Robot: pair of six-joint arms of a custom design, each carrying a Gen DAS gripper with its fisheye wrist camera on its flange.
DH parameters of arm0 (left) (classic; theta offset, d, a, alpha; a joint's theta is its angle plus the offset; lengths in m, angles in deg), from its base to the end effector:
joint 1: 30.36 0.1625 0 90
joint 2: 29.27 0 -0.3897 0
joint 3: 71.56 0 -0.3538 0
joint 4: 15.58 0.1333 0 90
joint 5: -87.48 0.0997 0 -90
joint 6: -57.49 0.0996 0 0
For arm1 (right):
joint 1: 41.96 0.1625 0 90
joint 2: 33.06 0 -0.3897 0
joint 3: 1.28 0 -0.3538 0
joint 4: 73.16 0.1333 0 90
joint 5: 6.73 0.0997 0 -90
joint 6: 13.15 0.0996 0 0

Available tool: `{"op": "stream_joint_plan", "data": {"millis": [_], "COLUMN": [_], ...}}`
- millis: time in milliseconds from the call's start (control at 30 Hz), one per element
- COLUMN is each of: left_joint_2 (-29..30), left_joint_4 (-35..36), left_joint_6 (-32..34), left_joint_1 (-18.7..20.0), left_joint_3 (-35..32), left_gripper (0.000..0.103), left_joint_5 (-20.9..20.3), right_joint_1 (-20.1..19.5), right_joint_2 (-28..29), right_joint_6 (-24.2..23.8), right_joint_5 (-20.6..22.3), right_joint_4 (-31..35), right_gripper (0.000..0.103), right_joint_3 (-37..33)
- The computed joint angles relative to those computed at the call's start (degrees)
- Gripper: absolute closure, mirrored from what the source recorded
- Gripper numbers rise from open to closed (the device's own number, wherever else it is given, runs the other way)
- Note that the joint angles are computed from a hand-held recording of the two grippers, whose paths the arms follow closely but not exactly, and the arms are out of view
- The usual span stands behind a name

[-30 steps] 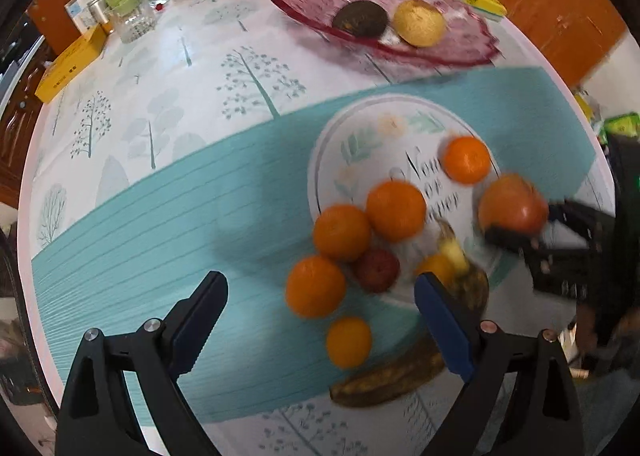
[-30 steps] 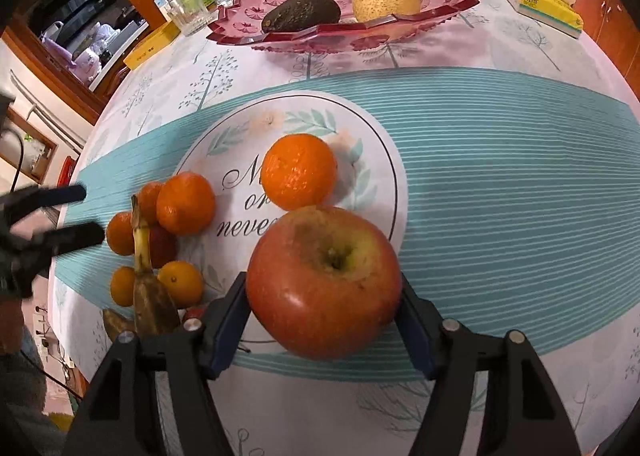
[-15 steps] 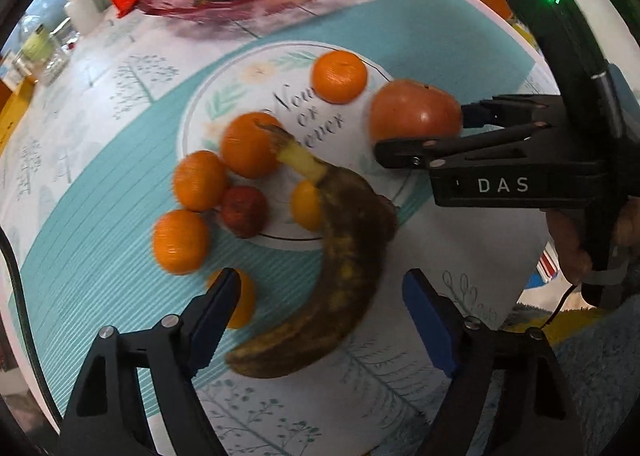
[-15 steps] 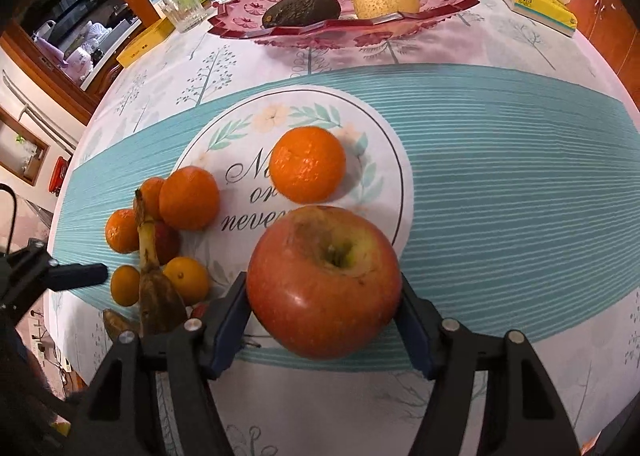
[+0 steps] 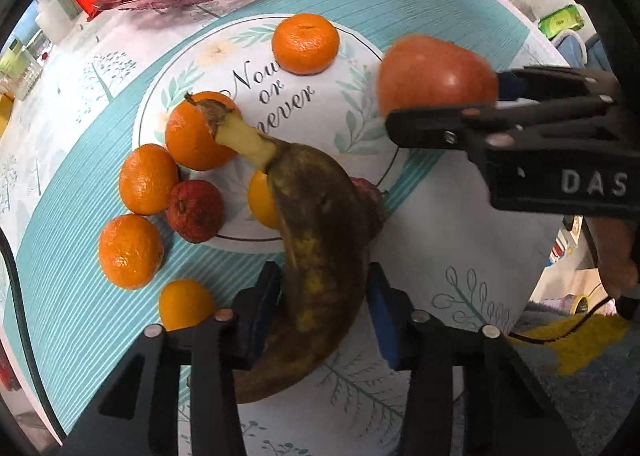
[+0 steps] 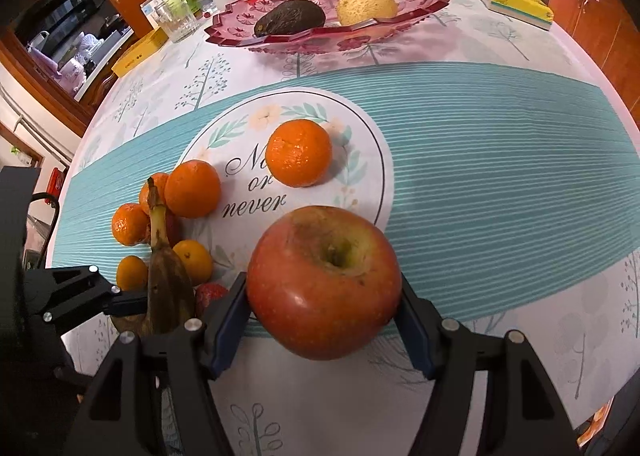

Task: Organize fruits
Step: 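Grasp the brown banana with the left tool while the right tool grasps the red apple, then carry the banana and apple into the pink bowl and release both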

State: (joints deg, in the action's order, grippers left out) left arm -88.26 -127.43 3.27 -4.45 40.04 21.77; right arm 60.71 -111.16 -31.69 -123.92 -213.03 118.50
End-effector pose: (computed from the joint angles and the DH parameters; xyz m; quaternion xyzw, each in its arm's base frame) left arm -0.3330 -0.3555 0.0864 0.1367 0.9343 -0.0412 0.3266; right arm 0.1856 -0.4255 0.2351 0.2446 -0.9383 0.0573 0.2377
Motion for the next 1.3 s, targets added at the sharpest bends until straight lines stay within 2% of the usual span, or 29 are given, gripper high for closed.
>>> {"op": "stream_joint_plan", "data": {"millis": [300,400,767,1033,1300], "left_joint_2": [-1.14,-3.13,-8.27,-9.65,-6.93], "left_joint_4": [-1.04,-2.46,4.45,9.46,14.60], "left_joint_6": [-1.58,-1.78,-4.96,-5.90,-4.81], "left_joint_1": [0.68,0.87,-1.46,-1.55,1.23], "left_joint_3": [0.51,1.71,-0.85,-7.30,-16.91], "left_gripper": [0.069,0.070,0.071,0.070,0.070], "left_joint_5": [0.78,1.06,4.10,10.26,17.83], "right_joint_1": [0.40,0.90,3.08,4.44,6.34], "right_joint_2": [-1.28,-1.57,-2.46,-2.45,0.99], "right_joint_6": [0.16,-0.22,-1.64,-1.75,-3.13], "right_joint_5": [0.23,0.30,0.83,1.59,1.78], "right_joint_4": [0.25,0.26,-0.22,1.07,1.90], "right_gripper": [0.035,0.035,0.035,0.035,0.035], "right_joint_3": [0.01,-0.21,-1.61,-4.97,-12.31]}}
